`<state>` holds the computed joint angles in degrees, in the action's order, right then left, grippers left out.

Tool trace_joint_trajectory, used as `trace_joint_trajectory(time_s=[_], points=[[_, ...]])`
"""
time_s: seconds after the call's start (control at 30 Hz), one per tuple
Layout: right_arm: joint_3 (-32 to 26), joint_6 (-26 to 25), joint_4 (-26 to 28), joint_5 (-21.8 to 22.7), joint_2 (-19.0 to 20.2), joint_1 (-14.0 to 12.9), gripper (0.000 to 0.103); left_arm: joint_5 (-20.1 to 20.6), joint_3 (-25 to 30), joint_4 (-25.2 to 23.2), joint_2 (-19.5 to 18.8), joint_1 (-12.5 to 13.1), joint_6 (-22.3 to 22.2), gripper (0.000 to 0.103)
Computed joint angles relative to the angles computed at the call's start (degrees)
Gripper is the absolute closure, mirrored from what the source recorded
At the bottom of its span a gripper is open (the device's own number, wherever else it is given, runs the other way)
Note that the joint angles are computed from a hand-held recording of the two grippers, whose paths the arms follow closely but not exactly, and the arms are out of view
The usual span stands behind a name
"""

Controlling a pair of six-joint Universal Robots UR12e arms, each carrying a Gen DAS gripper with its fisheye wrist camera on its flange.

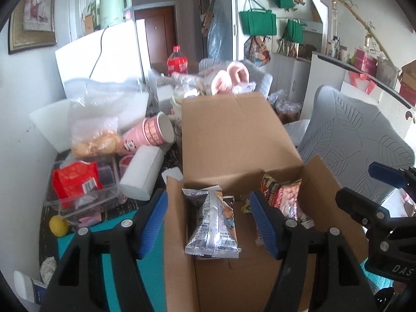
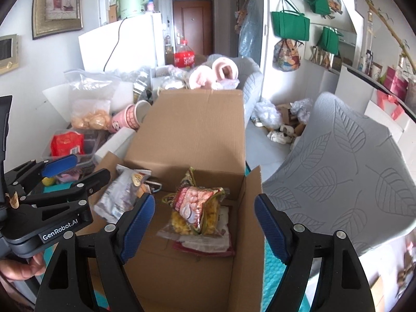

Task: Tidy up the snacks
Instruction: 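Withdraw both grippers from the box back toward the table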

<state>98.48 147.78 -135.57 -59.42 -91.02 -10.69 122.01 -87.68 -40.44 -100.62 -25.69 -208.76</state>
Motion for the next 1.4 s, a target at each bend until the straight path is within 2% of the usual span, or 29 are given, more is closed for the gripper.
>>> trace_joint_trajectory(time_s=[0.4,0.53,0.77,0.97,1.17,1.3,1.4], points=[[3.8,1.3,-3.1,6.0,-8.0,-4.0,0.023,5.3,-1.7,4.0,4.6,-4.6,2.6,0.038],[5.6,1.9,-4.2,7.4,-10.5,-5.5,0.02,6.7,-2.7,5.3,5.7,-6.3,2.6,0.038],[9.3,1.4,-5.5,7.5,-14.8,-7.6,0.02,7.8,-5.3,6.8,7.6,-8.5,2.0,0.038],[12.7,1.4,-6.0,7.9,-17.7,-9.7,0.017,8.6,-6.9,5.7,8.5,-10.0,-0.2,0.038],[15.9,0.7,-3.6,8.2,-20.5,-12.4,0.017,8.0,-8.7,4.6,9.1,-11.6,-0.9,0.038],[17.8,-0.5,-1.3,8.5,-21.9,-13.9,0.017,5.5,-10.0,4.6,9.5,-12.3,0.6,0.038],[18.9,-1.7,0.6,8.1,-22.8,-14.8,0.017,4.3,-10.9,3.7,9.8,-12.6,-0.6,0.038]])
